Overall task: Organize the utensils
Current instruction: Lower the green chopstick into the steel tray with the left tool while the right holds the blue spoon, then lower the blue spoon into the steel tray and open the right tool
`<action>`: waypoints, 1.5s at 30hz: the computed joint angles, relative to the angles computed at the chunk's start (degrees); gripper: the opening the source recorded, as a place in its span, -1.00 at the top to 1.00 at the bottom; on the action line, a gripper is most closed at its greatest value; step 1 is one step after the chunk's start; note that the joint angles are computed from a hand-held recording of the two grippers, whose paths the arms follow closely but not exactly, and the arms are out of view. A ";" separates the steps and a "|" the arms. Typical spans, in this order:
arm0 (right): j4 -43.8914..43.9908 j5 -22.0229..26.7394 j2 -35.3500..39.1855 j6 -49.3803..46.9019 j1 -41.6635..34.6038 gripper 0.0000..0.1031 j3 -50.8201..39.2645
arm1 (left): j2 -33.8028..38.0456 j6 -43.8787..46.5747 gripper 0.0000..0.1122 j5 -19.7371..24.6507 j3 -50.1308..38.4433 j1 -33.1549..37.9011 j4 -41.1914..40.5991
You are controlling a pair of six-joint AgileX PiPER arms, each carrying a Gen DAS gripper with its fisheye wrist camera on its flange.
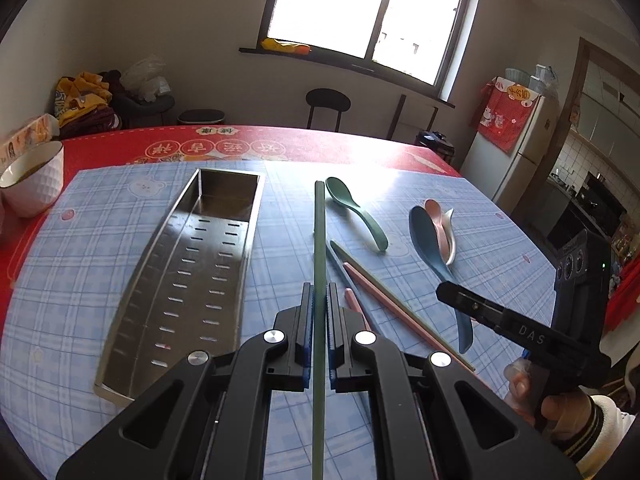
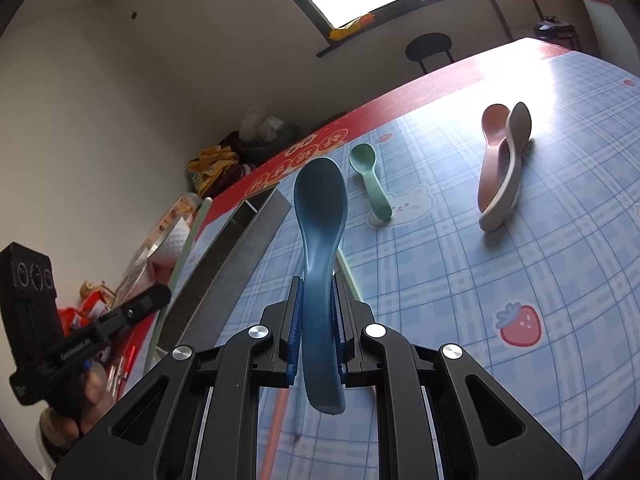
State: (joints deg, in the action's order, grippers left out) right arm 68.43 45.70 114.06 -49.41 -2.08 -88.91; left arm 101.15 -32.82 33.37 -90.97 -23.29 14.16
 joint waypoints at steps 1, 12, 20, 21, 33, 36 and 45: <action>0.79 0.21 -0.03 -0.76 -0.21 0.73 0.46 | 0.48 0.95 0.89 1.49 -2.02 1.11 -0.20; 5.83 3.71 1.30 -4.83 -2.36 0.73 1.64 | 20.99 13.01 0.89 22.19 -33.12 11.40 -12.96; 4.71 4.74 2.88 -3.27 -2.37 0.73 -0.93 | 27.70 14.95 0.89 29.04 -41.79 11.99 -16.64; 4.65 4.71 2.91 -3.20 -2.36 0.73 -0.97 | 28.04 15.28 0.89 29.44 -42.28 11.97 -16.73; 3.66 5.25 4.22 -0.24 -2.86 0.73 -2.50 | 5.60 4.94 -0.73 3.51 -6.31 5.94 4.98; 3.30 5.10 4.28 0.28 -2.70 0.73 -2.56 | 1.53 -1.01 -0.73 0.36 0.63 4.75 13.33; 0.81 3.15 3.80 1.90 -0.61 0.73 -3.26 | -7.12 -27.60 -0.73 -14.96 18.93 8.23 43.74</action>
